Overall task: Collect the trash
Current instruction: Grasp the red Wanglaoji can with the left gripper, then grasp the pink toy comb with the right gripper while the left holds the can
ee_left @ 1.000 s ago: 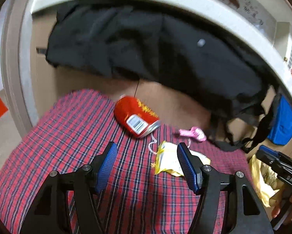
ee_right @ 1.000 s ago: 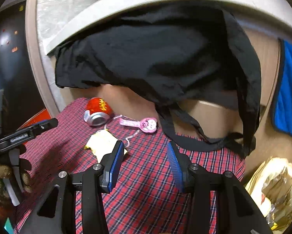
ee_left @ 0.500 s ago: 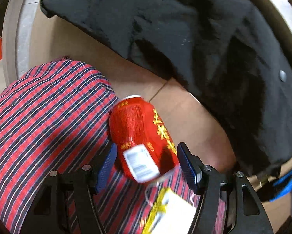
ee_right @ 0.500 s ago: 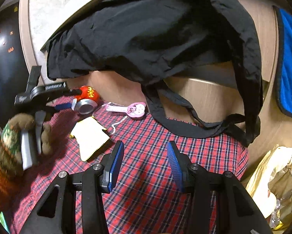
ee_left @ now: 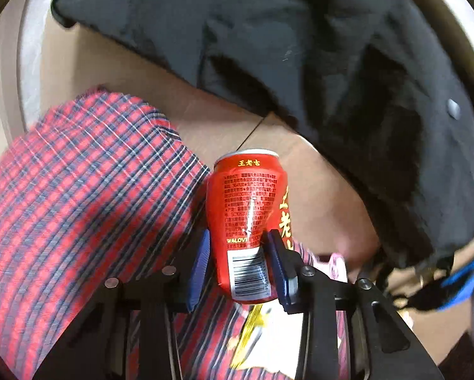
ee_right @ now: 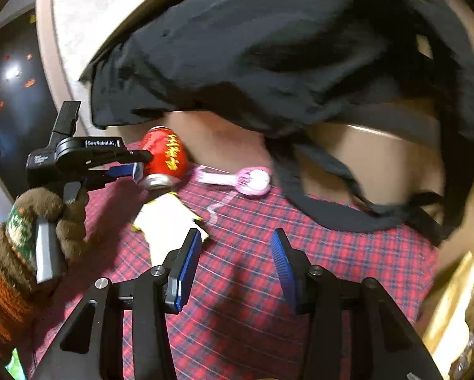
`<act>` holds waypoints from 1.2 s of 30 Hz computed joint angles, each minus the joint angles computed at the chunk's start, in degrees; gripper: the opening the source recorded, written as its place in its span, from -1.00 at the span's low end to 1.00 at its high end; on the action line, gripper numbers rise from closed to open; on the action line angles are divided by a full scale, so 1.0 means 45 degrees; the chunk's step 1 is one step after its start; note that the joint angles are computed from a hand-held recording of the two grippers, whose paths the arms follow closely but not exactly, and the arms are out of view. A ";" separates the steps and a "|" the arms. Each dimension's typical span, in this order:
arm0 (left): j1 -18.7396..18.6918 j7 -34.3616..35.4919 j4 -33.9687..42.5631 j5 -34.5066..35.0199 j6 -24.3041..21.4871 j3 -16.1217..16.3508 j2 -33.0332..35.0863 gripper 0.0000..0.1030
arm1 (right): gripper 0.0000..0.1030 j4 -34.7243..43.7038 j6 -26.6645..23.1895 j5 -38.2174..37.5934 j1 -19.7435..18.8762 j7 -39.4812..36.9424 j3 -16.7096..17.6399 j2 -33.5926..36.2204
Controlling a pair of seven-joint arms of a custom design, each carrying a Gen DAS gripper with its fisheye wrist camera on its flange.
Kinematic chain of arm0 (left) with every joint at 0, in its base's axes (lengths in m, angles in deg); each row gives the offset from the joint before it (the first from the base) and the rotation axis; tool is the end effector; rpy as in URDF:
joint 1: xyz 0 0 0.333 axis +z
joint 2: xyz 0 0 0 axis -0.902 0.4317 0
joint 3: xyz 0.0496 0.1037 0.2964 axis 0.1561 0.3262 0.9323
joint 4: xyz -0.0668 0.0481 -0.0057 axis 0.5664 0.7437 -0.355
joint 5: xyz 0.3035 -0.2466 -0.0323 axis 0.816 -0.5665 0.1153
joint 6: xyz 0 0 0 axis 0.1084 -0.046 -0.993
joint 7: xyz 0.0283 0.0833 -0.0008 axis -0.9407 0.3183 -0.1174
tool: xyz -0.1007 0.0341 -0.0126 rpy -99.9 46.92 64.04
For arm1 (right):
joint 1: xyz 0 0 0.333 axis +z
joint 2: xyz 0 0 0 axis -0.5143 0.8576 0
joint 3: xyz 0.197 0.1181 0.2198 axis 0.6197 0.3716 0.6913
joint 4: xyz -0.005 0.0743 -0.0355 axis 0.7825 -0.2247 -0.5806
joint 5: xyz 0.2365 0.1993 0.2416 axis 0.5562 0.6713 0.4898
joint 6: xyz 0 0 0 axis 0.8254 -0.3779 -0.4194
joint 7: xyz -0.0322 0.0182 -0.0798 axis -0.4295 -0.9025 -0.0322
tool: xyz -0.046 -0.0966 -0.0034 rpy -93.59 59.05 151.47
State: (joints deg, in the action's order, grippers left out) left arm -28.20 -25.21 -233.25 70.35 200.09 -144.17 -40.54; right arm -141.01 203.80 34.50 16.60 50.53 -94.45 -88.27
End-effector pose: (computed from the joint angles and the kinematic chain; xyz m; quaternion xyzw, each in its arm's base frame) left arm 0.4222 -0.2553 0.4156 -0.7906 0.4520 -0.3931 0.1269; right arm 0.3850 0.0205 0.4302 -0.7716 0.4566 -0.1436 0.4189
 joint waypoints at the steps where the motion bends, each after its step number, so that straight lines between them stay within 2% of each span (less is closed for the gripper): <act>1: -0.0627 0.0165 -0.0205 -0.0022 -0.0155 0.0533 -0.0291 -0.29 | -0.16 0.0053 0.0170 -0.0018 0.0153 0.0056 0.0205 0.0211; 5: -0.3634 0.0480 -0.1424 -0.0205 -0.1180 0.2811 -0.2217 -0.37 | -0.16 0.0538 0.0825 -0.0214 0.0933 0.0515 0.0722 0.1355; 8: -0.4785 0.0230 -0.2296 0.0012 -0.2066 0.3468 -0.4081 -0.38 | -0.16 0.1232 0.1442 -0.0434 0.1133 0.1279 0.1196 0.2934; 12: -0.5041 -0.0265 -0.3179 0.0443 -0.1987 0.3403 -0.5148 -0.38 | -0.16 0.2117 0.2109 -0.0265 0.1469 0.2778 0.0976 0.4611; 14: -0.5023 -0.0469 -0.3571 0.0465 -0.1402 0.3364 -0.5118 -0.38 | -0.16 0.2486 0.2121 -0.0089 0.2047 0.3370 0.0308 0.5037; 16: -0.5321 -0.0455 -0.4004 0.0209 -0.0480 0.3712 -0.4712 -0.37 | -0.16 0.2848 0.1877 0.0062 0.2743 0.3623 -0.0461 0.5365; 20: -0.5837 0.0162 -0.4437 -0.0431 0.0320 0.4233 -0.4362 -0.37 | -0.16 0.3255 0.1953 0.0545 0.3205 0.3658 -0.0799 0.6107; 21: -0.5680 0.0185 -0.4470 -0.0606 0.0526 0.3998 -0.4365 -0.37 | -0.16 0.3350 0.1775 0.0742 0.3309 0.3605 -0.0910 0.6174; 23: -0.5533 0.0369 -0.4525 -0.0903 0.0838 0.3712 -0.4320 -0.32 | -0.13 0.3433 0.0811 0.1412 0.4287 0.2658 -0.1905 0.5597; 24: -0.5628 0.0605 -0.4517 -0.0979 0.0901 0.3786 -0.4165 -0.29 | -0.13 0.3292 0.0328 0.1497 0.4496 0.2043 -0.2127 0.5058; 27: -0.5651 0.0965 -0.4498 -0.1425 0.0895 0.3676 -0.4047 -0.21 | -0.16 0.2615 -0.0266 0.1220 0.3915 0.0953 -0.1400 0.3962; 29: -0.5709 0.1129 -0.4554 -0.1771 0.1065 0.3675 -0.3967 -0.19 | -0.16 0.2093 0.0037 0.1071 0.3332 0.0426 -0.0708 0.3390; 32: -0.5845 0.1444 -0.4646 -0.2268 0.1387 0.3744 -0.3789 -0.15 | -0.13 0.2072 0.1144 0.1362 0.3031 0.0008 -0.0274 0.3731; 34: -0.5911 0.1688 -0.4661 -0.2567 0.1539 0.3747 -0.3669 -0.12 | -0.12 0.2429 0.1559 0.1426 0.3254 0.0187 -0.0620 0.4233; 36: -0.5962 0.1923 -0.4652 -0.2843 0.1630 0.3725 -0.3558 -0.10 | -0.11 0.2839 0.1977 0.1786 0.4254 0.0584 -0.1741 0.4659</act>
State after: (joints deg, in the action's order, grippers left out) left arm -55.03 -16.56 -254.19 57.56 207.43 -127.41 -56.55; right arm -128.24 212.69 42.53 35.74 53.16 -102.29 -67.30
